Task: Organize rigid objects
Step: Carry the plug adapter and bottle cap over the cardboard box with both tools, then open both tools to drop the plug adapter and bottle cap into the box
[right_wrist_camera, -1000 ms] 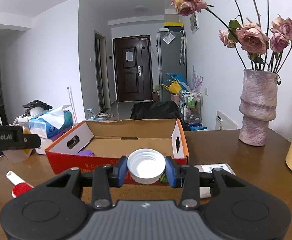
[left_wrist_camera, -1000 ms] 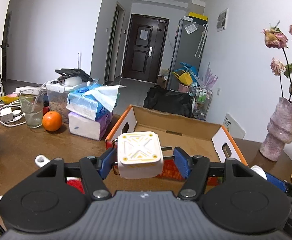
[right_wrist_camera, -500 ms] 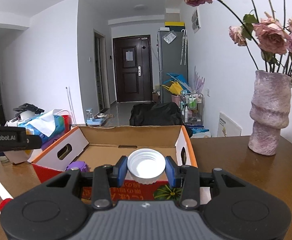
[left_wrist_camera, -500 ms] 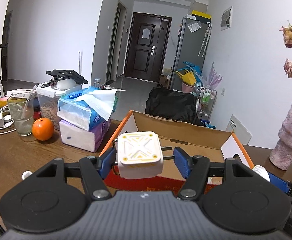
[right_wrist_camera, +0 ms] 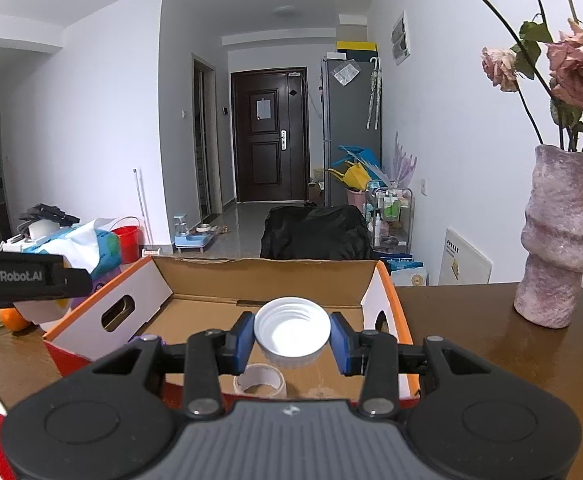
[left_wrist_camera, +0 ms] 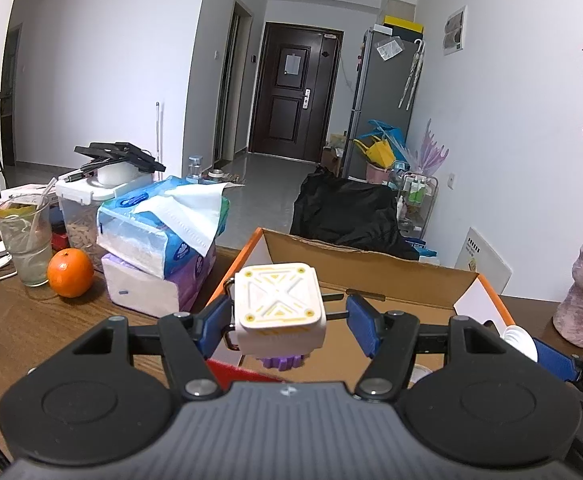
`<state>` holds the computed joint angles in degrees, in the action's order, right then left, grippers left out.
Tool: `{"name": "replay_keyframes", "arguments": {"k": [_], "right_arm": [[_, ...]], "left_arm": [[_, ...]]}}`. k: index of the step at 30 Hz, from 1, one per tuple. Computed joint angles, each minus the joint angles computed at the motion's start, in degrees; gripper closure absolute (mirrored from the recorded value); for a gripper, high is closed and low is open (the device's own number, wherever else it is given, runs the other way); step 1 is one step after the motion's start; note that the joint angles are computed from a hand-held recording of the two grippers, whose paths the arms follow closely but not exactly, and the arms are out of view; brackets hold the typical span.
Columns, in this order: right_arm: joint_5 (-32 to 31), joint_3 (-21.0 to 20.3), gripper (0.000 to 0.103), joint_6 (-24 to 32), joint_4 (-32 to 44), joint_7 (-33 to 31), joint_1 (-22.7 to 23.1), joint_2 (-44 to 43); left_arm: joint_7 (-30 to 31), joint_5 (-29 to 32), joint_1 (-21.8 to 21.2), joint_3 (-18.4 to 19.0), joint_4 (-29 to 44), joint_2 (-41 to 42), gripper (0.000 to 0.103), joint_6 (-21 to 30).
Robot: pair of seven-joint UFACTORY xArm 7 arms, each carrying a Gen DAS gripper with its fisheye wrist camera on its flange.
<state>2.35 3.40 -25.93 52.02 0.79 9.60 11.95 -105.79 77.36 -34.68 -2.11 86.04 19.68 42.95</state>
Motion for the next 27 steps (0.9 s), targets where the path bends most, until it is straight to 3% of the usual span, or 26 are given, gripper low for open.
{"name": "replay_keyframes", "arguments": {"k": [9,27], "right_arm": [[2.3,-1.4,0.064,2.5,6.2,-1.8,1.5,4.5],[4.5,-5.5,0.064,9.7,15.3,-4.7,4.8,10.7]], "left_arm": [[2.5,-0.2,0.3,1.6,4.8,3.9,0.038,-1.4],[15.8,-10.5,-1.0,7.5,16.0,14.7,0.038,-5.1]]}}
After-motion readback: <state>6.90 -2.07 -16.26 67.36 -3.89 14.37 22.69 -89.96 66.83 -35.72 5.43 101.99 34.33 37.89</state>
